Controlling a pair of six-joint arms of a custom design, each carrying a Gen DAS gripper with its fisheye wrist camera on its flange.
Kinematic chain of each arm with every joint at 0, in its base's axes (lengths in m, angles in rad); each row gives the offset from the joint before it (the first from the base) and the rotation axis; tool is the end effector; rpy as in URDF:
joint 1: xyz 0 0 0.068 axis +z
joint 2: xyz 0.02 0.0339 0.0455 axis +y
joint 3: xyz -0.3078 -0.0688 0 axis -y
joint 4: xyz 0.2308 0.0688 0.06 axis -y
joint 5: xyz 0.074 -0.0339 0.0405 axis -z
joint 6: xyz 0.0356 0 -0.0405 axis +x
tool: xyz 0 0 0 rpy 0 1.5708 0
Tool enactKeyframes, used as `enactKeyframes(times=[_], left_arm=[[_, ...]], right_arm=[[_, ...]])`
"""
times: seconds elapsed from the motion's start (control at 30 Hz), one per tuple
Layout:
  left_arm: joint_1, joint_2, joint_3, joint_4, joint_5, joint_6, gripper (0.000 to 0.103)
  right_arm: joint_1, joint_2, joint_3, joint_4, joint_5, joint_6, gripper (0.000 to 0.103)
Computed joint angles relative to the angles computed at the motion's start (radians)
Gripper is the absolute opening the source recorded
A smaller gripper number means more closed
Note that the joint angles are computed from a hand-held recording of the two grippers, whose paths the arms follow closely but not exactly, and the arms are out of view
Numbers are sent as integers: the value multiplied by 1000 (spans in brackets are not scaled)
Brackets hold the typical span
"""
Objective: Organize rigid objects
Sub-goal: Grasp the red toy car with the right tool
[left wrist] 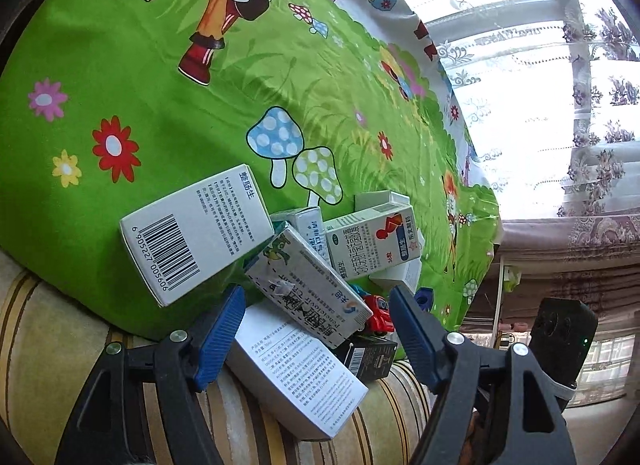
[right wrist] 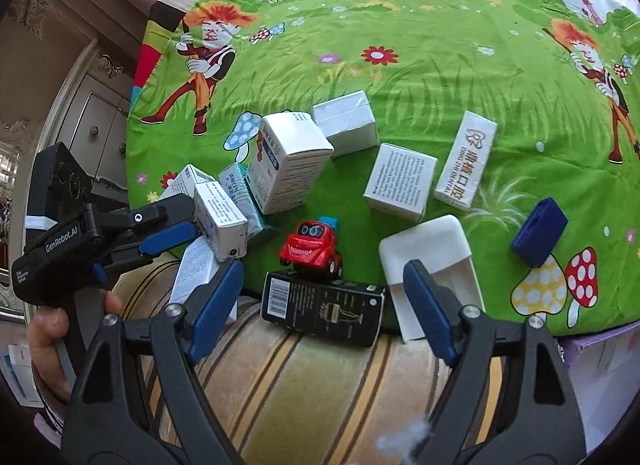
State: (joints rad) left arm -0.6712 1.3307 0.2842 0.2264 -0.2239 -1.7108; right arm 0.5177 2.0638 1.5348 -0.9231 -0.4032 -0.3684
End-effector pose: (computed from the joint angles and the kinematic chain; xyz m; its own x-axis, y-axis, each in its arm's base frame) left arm 0.1525 -0.1110 0.1632 -0.4031 -0.9128 -0.0656 -0.6351 0.3306 -0.6981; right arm 0.3475 0.2140 0.2140 -0.6265 -0.7380 -0.2508 -0.7731 0.5472 0.3208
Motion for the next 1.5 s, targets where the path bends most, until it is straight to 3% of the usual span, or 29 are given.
enactKeyframes(times=[0.4,0.47,0.53,0.6,0.87,0.9,0.93,1.27,1.5], left_arm=[[48,38,-23,75,41,32,71],[48,45,-27,87,45,33,63],[48,55,-27,96,51,39,55],[46,60,-27,104,50,43,50],[22,44,-5,67,14,58,39],[20,44,-2,62,11,59,35],[20,45,1,56,15,61,20],[6,43,15,36,2,70,15],[3,58,24,48,5,67,16]], right_arm=[[95,111,53,47,94,32,83],[101,120,47,57,100,30,77],[101,133,53,46,92,26,53],[98,135,46,46,71,19,41],[48,41,-29,119,14,-11,39],[41,29,-36,125,8,-15,39],[34,18,-43,131,2,-17,39],[-121,-56,-54,176,-50,-38,39],[-270,-6,-15,269,20,-3,39]])
